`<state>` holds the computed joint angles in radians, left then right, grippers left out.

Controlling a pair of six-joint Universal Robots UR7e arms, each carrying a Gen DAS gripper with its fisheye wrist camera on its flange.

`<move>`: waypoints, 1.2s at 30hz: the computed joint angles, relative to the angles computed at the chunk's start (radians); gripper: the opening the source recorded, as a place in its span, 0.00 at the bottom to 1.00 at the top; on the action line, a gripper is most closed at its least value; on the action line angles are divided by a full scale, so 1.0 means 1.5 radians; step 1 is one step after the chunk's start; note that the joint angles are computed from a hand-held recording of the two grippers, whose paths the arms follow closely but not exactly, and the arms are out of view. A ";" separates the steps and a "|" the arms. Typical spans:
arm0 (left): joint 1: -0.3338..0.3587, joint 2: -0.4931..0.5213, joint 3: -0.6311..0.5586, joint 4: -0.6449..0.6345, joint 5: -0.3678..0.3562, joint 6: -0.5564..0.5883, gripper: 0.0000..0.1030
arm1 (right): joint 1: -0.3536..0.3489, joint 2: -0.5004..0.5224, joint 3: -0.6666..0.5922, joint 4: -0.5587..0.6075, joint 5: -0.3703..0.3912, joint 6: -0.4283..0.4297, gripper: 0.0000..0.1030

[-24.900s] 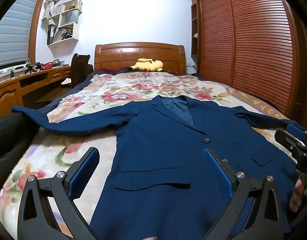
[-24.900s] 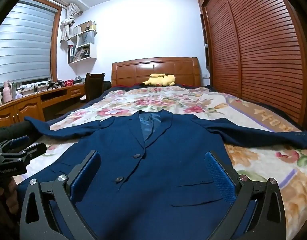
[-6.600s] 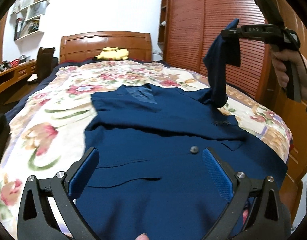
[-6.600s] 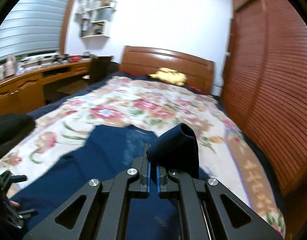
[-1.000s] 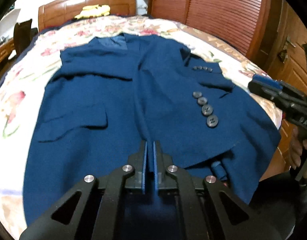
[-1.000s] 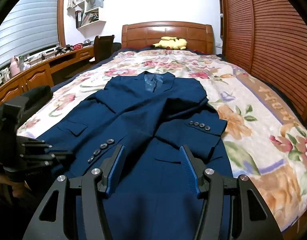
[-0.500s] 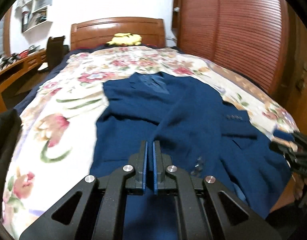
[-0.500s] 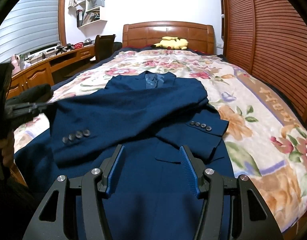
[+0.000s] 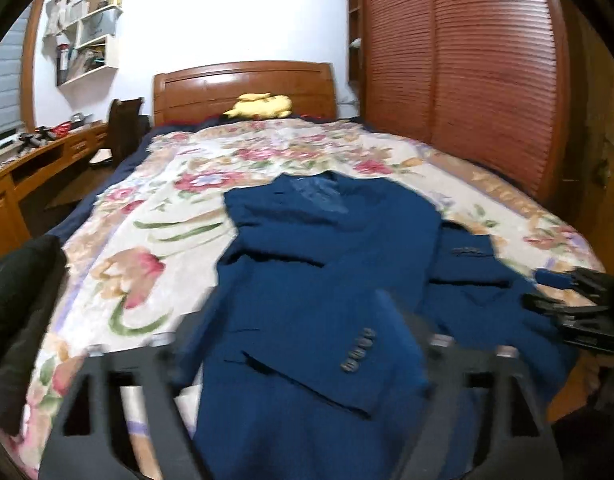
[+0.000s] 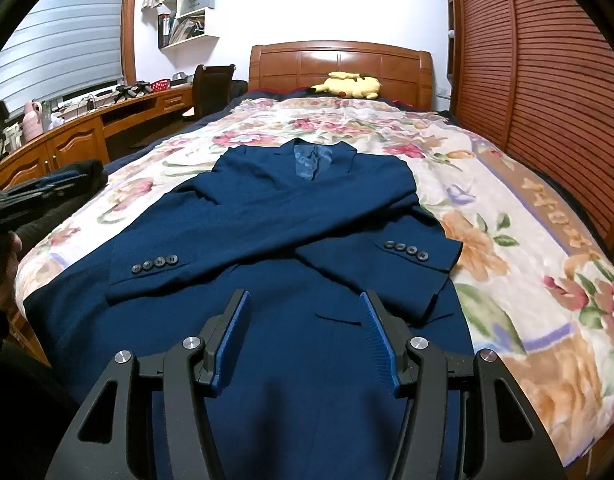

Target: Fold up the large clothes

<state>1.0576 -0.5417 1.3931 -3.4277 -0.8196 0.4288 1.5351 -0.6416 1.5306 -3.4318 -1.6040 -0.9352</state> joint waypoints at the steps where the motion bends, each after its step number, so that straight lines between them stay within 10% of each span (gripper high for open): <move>1: -0.003 -0.007 0.015 -0.011 -0.006 0.001 0.82 | 0.000 0.002 -0.001 -0.001 -0.004 -0.002 0.56; 36: 0.044 -0.062 0.154 -0.059 0.048 -0.046 0.82 | -0.001 -0.018 -0.004 0.027 -0.027 -0.122 0.56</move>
<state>1.1231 -0.6340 1.6239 -3.5155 -0.7481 0.3602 1.5332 -0.6687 1.5251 -3.3907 -1.6452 -1.1184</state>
